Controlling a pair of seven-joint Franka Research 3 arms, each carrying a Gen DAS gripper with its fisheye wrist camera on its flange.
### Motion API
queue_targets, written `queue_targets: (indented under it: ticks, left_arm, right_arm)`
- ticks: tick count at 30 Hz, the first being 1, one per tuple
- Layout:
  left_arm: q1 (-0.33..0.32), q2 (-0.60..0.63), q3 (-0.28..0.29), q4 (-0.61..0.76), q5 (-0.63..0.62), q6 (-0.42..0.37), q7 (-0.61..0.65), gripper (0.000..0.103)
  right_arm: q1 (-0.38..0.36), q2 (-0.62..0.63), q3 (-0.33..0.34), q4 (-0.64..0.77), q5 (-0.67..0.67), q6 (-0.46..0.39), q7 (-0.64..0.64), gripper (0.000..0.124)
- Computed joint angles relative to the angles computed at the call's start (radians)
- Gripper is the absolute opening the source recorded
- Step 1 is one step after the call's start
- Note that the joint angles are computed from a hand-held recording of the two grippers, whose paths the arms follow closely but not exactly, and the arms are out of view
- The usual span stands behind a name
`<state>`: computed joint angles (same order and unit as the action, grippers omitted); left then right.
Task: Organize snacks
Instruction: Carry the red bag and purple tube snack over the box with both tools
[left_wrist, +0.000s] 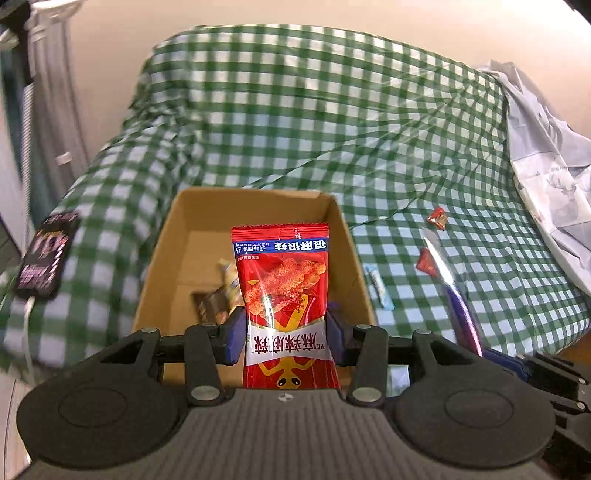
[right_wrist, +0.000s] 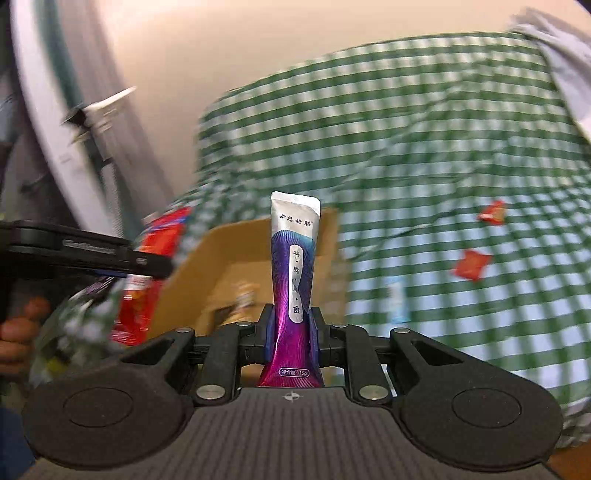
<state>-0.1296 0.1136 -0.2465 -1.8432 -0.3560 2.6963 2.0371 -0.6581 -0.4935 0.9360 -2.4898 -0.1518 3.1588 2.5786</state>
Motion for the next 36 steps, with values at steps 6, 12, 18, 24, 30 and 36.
queue_targets:
  ticks: [6,12,18,24,30,36]
  left_arm:
    - [0.008,-0.147,0.046,-0.167,-0.226,0.034,0.195,0.050]
    - [-0.034,-0.207,0.110,-0.219,-0.336,0.057,0.278,0.050]
    - [-0.057,-0.227,0.141,-0.229,-0.391,0.047,0.328,0.050]
    - [-0.058,-0.227,0.147,-0.226,-0.373,0.030,0.311,0.050]
    - [-0.056,-0.219,0.144,-0.219,-0.371,0.025,0.308,0.050]
    - [-0.047,-0.202,0.137,-0.205,-0.343,0.004,0.279,0.050]
  right_arm:
    - [0.020,-0.013,0.049,0.063,-0.043,-0.047,-0.012,0.019]
    - [0.057,-0.056,0.033,0.078,-0.087,-0.105,0.013,0.019]
    - [0.078,-0.070,0.022,0.080,-0.138,-0.121,0.037,0.019]
    - [0.087,-0.068,0.016,0.089,-0.175,-0.134,0.056,0.019]
    - [0.103,-0.049,-0.004,0.090,-0.203,-0.141,0.077,0.019]
    - [0.110,-0.020,-0.012,0.106,-0.240,-0.155,0.102,0.019]
